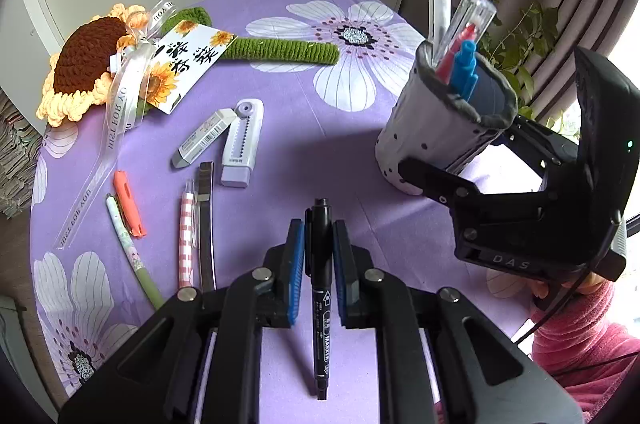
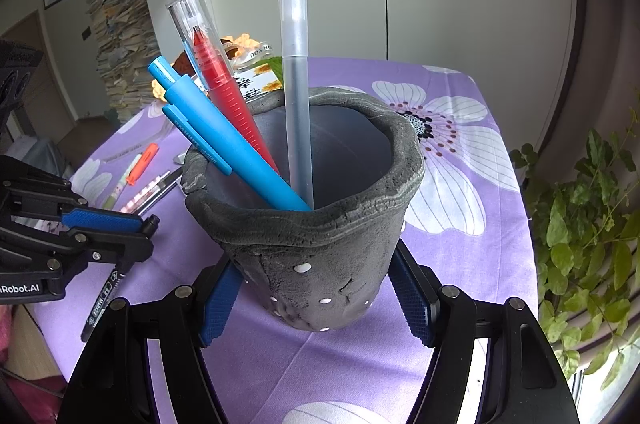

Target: Organize stationery

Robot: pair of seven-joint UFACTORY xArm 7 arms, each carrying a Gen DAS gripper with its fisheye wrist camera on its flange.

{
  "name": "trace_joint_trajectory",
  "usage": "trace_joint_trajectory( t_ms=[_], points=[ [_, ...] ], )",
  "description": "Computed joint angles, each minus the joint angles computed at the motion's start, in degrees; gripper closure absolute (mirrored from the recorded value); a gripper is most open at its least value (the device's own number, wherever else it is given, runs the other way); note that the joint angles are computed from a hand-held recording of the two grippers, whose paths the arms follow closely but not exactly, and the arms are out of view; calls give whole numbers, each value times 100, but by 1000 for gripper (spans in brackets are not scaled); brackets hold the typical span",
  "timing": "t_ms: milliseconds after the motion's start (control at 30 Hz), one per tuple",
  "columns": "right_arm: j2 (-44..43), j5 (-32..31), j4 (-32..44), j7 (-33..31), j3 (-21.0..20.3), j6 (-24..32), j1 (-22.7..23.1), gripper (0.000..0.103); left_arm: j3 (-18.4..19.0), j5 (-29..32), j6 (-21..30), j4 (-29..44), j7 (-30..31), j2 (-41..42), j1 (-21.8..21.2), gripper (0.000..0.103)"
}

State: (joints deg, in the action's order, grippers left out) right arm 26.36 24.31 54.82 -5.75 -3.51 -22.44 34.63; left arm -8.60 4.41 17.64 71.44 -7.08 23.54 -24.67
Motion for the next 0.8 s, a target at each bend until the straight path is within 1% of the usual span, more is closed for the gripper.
trace_joint_trajectory(
  t_ms=[333,433,567,667,800],
  points=[
    [3,-27,4,6,16,1,-33,32,13,126,-1040,-627,-117,-850,-46,92],
    [2,-31,2,10,18,0,-36,32,240,455,-1363,-768,-363,-1116,-264,93],
    [2,-36,3,10,16,2,-40,32,464,854,-1714,-695,-681,-1287,-463,94],
    [-1,-9,-7,-9,-8,0,-8,32,767,1260,-1907,-548,-1036,-1360,-758,94],
    [-2,8,-8,-22,-12,1,3,32,807,1451,-2042,-330,-1148,-1345,-864,94]
  ],
)
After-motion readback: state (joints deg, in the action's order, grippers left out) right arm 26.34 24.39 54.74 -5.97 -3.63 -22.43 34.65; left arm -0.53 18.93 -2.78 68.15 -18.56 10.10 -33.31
